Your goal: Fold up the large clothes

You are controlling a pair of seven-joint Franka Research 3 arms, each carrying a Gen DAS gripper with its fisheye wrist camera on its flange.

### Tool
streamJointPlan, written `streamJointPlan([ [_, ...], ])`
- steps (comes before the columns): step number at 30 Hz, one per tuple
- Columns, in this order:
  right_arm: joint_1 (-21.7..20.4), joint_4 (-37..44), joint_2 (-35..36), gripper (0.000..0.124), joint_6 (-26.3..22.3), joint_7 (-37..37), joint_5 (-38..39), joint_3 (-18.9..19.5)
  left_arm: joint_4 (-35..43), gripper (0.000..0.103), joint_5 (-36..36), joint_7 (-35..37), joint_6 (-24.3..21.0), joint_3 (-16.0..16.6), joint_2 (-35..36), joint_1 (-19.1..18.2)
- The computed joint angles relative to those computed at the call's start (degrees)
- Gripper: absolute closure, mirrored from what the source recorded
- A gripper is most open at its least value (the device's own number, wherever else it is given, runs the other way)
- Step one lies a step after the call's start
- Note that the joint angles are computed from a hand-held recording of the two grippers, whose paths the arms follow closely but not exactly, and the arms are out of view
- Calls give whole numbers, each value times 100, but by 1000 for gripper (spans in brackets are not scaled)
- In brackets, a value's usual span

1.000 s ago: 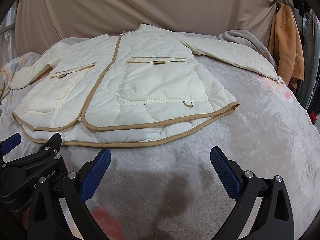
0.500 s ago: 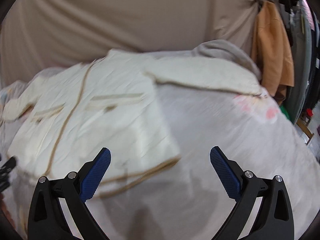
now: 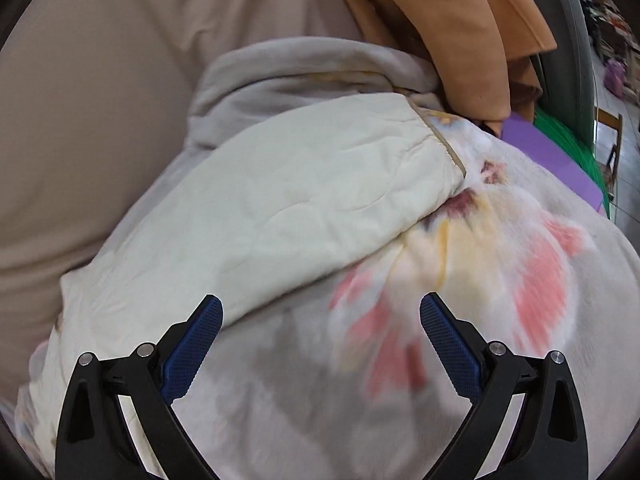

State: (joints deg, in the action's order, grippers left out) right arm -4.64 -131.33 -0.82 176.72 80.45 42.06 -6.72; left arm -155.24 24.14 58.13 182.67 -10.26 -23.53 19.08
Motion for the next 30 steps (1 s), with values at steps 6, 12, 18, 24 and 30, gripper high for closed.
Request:
streamJointPlan([
  [6, -241, 1069, 970, 83, -484, 492, -276, 124, 684, 5, -347, 399, 2, 751, 895, -761],
  [12, -169, 1590, 762, 113, 288, -526, 118, 972, 1034, 5, -381, 410, 32, 568, 1199, -559],
  [18, 373, 2859, 700, 114, -378, -4056, 2197, 2222, 1203, 5, -795, 714, 38, 1202, 1246, -1258],
  [24, 2081, 4278, 2228, 105, -1439, -2493, -349, 1678, 1394, 5, -2509, 2218, -101, 2974, 1270, -3326],
  [30, 2762, 4588, 3074, 82, -1821, -1317, -2022, 1279, 2070, 5, -5025, 4497, -545, 4763, 1624, -5513],
])
